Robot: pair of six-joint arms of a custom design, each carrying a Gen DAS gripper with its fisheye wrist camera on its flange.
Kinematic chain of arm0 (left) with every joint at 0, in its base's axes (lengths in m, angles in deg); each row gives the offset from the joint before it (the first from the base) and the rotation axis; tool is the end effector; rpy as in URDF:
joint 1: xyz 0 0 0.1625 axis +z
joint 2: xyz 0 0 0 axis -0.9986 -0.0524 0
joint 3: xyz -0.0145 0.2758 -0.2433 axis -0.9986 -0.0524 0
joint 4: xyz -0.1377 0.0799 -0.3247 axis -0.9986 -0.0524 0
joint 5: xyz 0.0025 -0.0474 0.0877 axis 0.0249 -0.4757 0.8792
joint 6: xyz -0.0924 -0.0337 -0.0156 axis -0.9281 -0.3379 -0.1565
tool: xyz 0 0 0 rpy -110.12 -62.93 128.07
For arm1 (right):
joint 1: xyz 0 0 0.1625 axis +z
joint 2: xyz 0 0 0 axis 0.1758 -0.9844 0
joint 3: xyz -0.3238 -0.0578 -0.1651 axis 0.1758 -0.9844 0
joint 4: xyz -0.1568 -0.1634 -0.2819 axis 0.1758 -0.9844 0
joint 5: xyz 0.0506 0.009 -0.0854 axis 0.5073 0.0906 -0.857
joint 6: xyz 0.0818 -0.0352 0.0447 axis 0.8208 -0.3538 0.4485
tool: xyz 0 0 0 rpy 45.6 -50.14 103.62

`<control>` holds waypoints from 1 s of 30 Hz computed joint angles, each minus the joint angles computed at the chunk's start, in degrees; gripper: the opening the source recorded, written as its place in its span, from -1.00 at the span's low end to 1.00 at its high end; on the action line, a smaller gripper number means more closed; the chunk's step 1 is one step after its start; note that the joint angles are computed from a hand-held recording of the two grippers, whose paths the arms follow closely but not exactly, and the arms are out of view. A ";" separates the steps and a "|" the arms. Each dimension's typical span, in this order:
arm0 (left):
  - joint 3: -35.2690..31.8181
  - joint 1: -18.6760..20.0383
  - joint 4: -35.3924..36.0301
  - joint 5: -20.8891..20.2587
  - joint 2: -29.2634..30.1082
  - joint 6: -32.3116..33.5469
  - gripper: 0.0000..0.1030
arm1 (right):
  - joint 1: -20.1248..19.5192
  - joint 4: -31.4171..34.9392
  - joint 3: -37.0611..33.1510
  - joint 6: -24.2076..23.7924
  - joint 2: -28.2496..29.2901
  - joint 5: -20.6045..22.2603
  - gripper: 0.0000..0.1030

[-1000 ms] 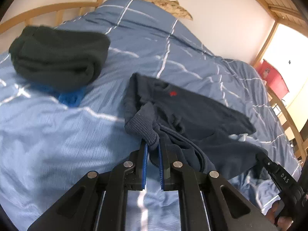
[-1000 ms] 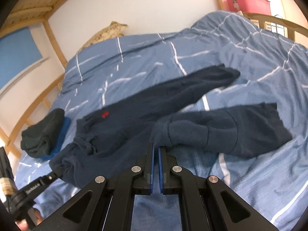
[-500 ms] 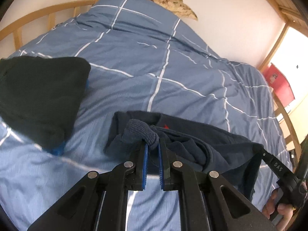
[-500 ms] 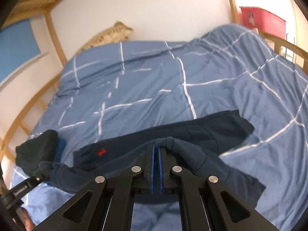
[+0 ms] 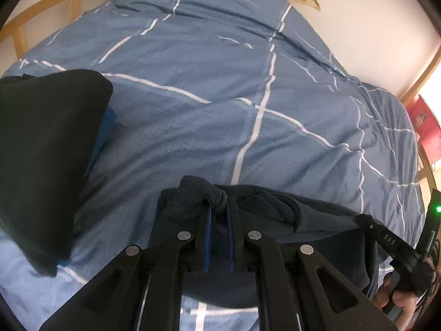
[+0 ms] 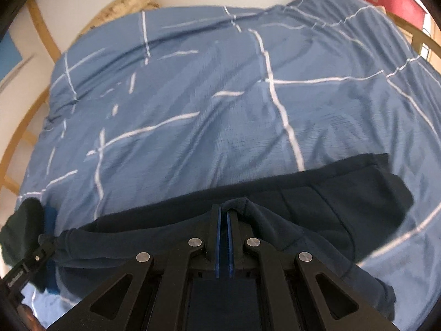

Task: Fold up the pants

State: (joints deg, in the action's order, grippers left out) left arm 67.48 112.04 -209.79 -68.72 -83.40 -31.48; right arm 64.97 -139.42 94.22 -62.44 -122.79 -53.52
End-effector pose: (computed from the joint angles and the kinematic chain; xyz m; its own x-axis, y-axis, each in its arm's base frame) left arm -0.3886 -0.4001 0.0204 -0.8709 -0.1025 -0.4807 0.1653 0.8600 -0.4828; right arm -0.0109 -0.4015 0.3791 -0.8181 0.2688 0.5084 -0.1074 0.7971 -0.5942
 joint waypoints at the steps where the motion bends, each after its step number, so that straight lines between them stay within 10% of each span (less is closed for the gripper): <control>1: -0.46 0.41 0.05 -0.02 0.38 0.40 -0.78 | -0.05 -0.03 -0.87 0.05 1.46 -0.59 -0.91; 12: -3.84 2.83 3.04 -1.55 2.44 5.17 -0.67 | -0.53 3.14 -4.61 1.62 6.10 -2.49 -0.87; 18: -5.32 -0.32 9.65 3.75 0.71 5.56 0.36 | 1.58 5.72 -3.81 -2.31 2.47 -1.55 -0.37; 30: -0.74 -9.52 5.20 2.72 -2.29 15.12 0.36 | 7.37 5.97 2.79 -14.50 -12.48 -3.28 -0.12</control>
